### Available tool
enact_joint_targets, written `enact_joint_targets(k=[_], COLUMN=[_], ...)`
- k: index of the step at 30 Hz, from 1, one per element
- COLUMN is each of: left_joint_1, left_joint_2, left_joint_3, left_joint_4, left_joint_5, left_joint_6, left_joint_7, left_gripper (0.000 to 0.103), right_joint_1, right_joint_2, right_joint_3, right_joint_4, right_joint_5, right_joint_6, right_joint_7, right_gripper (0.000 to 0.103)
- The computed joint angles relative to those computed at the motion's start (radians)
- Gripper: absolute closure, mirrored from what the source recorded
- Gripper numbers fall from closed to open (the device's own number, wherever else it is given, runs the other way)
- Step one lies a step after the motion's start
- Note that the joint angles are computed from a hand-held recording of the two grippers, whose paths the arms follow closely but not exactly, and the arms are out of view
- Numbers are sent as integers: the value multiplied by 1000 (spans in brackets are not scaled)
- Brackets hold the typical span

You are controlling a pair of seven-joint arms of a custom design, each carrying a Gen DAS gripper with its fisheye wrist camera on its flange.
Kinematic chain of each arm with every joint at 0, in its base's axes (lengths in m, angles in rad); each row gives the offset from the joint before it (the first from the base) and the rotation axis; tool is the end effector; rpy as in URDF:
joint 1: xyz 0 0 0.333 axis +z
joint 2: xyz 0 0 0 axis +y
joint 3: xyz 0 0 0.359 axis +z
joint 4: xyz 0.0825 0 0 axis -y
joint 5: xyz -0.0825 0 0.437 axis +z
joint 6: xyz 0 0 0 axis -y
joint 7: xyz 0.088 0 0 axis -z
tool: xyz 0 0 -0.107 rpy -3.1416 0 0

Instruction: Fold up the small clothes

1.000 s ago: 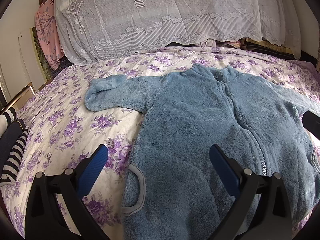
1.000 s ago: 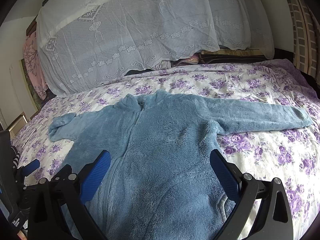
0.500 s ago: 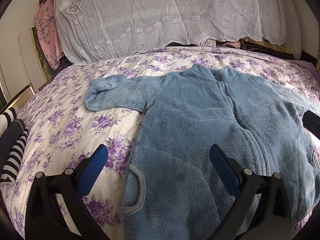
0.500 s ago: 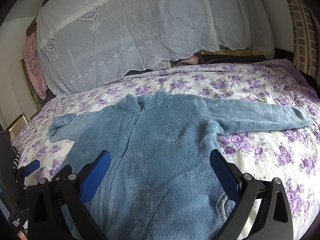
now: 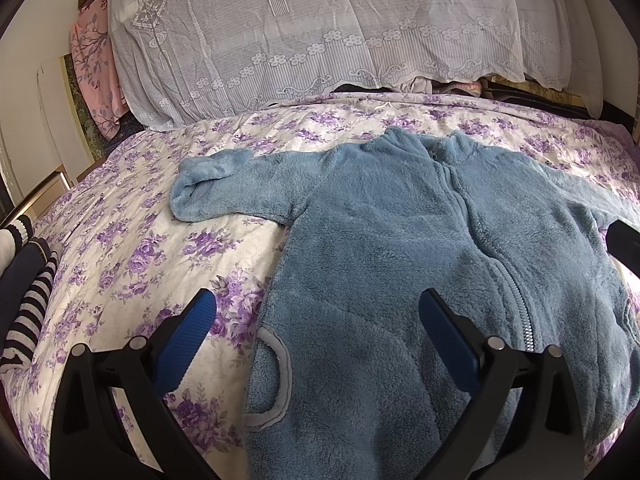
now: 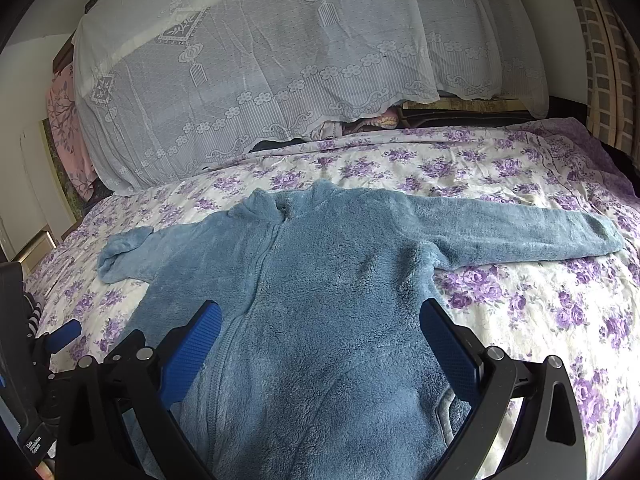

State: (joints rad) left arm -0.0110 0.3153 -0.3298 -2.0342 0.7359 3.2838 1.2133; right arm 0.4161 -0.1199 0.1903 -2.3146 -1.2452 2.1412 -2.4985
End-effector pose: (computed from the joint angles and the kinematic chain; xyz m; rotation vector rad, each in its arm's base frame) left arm 0.6222 -0.2751 0.4062 -1.0250 2.1930 -0.9972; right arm 0.4668 0.2763 0.4226 -0.8447 2.1949 -1.1178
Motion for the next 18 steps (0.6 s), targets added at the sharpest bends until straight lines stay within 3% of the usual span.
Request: enact_joint_targets(k=[18], left_joint_1=[2], left_joint_2=[0], left_joint_3=[-4], left_joint_4=[0], left_joint_5=[-6], left_joint_6=[-3], left_joint_7=[6], left_gripper=[4], right_joint_1=[-1], right_joint_2=[-1], right_joint_3=[0], right_joint_4=[-2], right_joint_5=[-1], right_joint_6=[3], right_joint_7=[2], right_gripper=[3])
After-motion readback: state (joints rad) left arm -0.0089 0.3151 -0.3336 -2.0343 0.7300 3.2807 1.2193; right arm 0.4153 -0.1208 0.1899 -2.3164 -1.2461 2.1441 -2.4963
